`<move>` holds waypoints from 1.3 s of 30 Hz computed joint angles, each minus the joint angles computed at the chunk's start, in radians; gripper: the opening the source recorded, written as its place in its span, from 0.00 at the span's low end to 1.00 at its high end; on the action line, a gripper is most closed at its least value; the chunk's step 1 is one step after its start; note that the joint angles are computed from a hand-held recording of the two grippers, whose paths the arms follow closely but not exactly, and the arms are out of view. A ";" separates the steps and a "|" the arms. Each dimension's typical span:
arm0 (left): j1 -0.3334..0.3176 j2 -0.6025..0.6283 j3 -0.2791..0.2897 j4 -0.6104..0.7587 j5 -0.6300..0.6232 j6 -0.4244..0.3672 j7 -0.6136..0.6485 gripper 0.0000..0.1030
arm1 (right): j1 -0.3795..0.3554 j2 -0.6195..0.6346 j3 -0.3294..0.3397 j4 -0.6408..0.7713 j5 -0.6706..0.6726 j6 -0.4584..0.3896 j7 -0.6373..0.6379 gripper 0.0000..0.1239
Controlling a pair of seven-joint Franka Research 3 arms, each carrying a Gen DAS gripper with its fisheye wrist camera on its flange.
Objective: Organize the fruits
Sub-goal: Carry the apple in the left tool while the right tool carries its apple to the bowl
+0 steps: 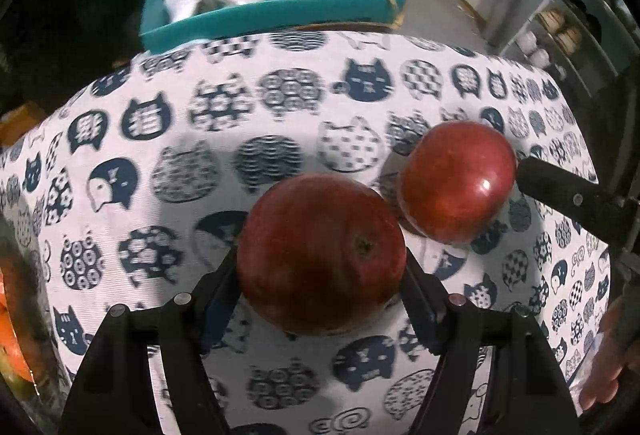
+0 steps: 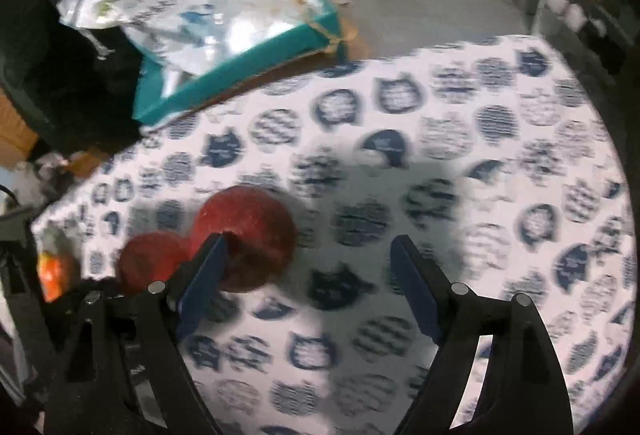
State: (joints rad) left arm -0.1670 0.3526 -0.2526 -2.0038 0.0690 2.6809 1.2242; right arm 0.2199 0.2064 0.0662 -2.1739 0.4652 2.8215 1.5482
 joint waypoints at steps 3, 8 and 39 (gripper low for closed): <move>0.013 -0.017 0.011 -0.019 -0.001 0.003 -0.002 0.73 | 0.010 0.029 0.012 0.031 0.002 -0.016 -0.015 0.67; 0.041 -0.047 0.022 -0.055 -0.011 0.009 -0.004 0.73 | -0.004 0.076 0.054 0.079 0.081 -0.006 -0.076 0.67; 0.092 -0.279 0.085 -0.253 0.003 0.084 0.031 0.73 | 0.208 0.148 -0.061 0.198 -0.350 -0.037 0.227 0.50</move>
State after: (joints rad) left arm -0.0754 0.0738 -0.1679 -2.2570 0.0722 2.7649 1.2555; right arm 0.4280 0.3542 0.0050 -1.9759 0.1155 2.7849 1.7757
